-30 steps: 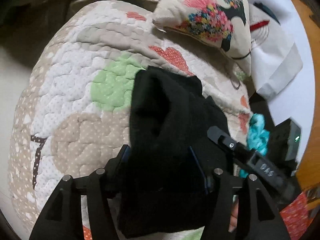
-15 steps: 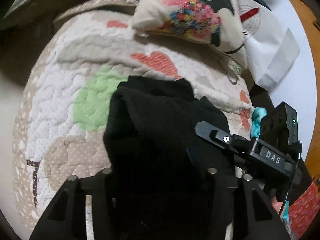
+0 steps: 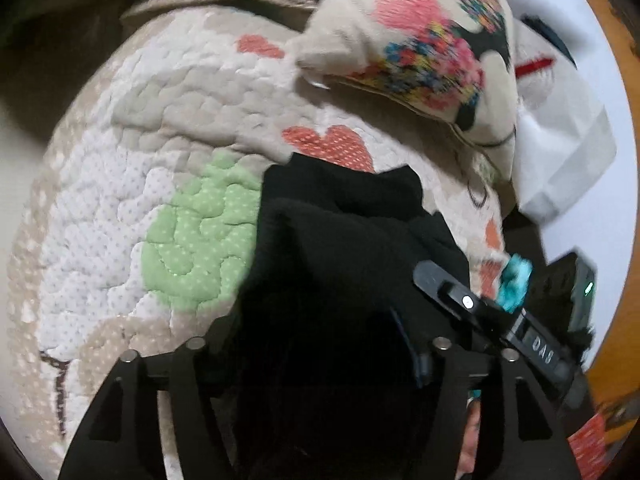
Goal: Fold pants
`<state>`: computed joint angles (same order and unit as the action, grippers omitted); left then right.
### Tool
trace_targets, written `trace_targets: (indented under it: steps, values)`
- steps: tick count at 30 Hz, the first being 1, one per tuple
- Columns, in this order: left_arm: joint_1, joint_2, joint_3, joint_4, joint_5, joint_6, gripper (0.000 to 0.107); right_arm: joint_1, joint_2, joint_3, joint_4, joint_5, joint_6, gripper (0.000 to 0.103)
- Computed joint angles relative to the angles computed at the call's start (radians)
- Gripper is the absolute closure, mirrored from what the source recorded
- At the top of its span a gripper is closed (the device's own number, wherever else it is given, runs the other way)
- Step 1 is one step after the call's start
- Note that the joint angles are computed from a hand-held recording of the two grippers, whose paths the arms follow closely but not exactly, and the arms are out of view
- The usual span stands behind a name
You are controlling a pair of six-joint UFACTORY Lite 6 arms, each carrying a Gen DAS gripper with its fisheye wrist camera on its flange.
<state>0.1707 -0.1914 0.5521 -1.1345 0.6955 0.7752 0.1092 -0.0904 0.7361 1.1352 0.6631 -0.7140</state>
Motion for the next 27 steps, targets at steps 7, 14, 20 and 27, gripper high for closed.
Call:
trace_targets:
  steps: [7, 14, 20, 27]
  values:
    - [0.073, -0.01, -0.002, 0.009, 0.067, 0.012, 0.04, -0.056, -0.04, -0.056, 0.036, 0.023, -0.013, 0.025]
    - [0.208, -0.053, 0.006, 0.13, 0.061, -0.075, 0.036, -0.029, -0.515, -0.244, -0.345, 0.025, 0.356, 0.025]
    - [-0.009, -0.138, 0.022, 0.432, -0.122, -0.378, 0.034, 0.031, -0.629, -0.337, -0.56, -0.006, 0.569, 0.017]
    - [0.009, -0.505, -0.001, 0.72, 0.065, -0.574, 0.034, -0.124, -0.791, -0.289, -0.6, 0.196, 0.547, 0.015]
